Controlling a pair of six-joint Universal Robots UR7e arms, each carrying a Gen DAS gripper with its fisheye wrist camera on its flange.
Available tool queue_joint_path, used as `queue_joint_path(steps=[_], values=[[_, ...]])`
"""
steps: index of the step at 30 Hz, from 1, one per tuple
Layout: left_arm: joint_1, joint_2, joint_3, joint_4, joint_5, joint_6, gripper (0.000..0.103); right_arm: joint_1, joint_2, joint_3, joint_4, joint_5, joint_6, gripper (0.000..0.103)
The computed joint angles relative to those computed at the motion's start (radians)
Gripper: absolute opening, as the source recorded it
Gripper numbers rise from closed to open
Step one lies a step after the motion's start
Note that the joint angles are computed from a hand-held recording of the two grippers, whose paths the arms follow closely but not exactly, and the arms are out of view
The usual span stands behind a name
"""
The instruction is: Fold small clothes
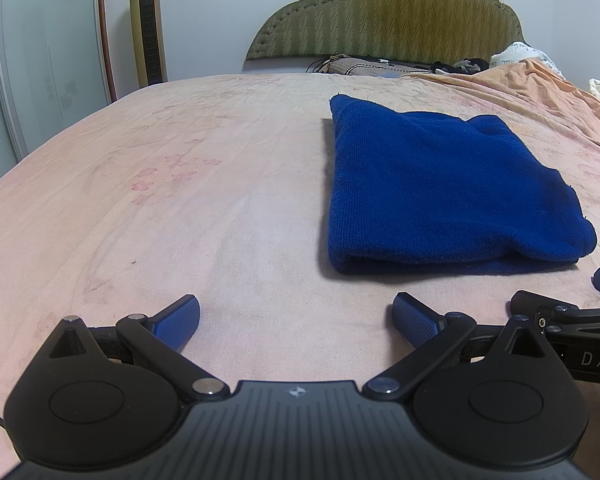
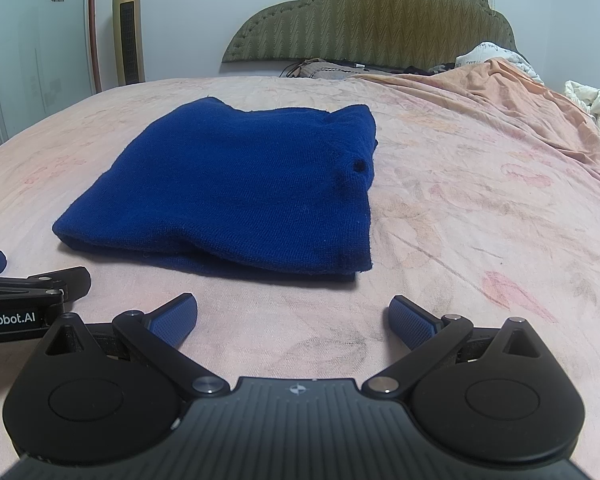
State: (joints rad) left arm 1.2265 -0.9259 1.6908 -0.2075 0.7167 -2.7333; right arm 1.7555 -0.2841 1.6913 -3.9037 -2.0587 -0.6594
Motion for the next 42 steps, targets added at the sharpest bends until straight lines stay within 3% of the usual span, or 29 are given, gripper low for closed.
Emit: queue_joint_path(steps=[31,34,36,39,42], values=[[0.0,-0.012,0.011,-0.001,0.008,0.019,0.103,0.001,-0.021,0.022,0.02,0.014,0.012,0.103],[-0.003,-0.03,0.026,-0.023,0.001,0.06,0.103,-0.007,-0.068,0.064,0.031,0.065,0.037,0.102],[0.001,-0.052,0.038,-0.048,-0.002,0.093,0.103,-0.021,-0.101,0.091,-0.027,0.112,0.045,0.103],[0.019,-0.089,0.042,-0.08,-0.029,0.12,0.103,-0.038,-0.129,0.047,-0.082,0.055,0.026,0.103],[0.056,-0.138,0.035,-0.108,-0.051,0.12,0.103,-0.081,-0.138,-0.061,-0.056,-0.027,0.014,0.103]])
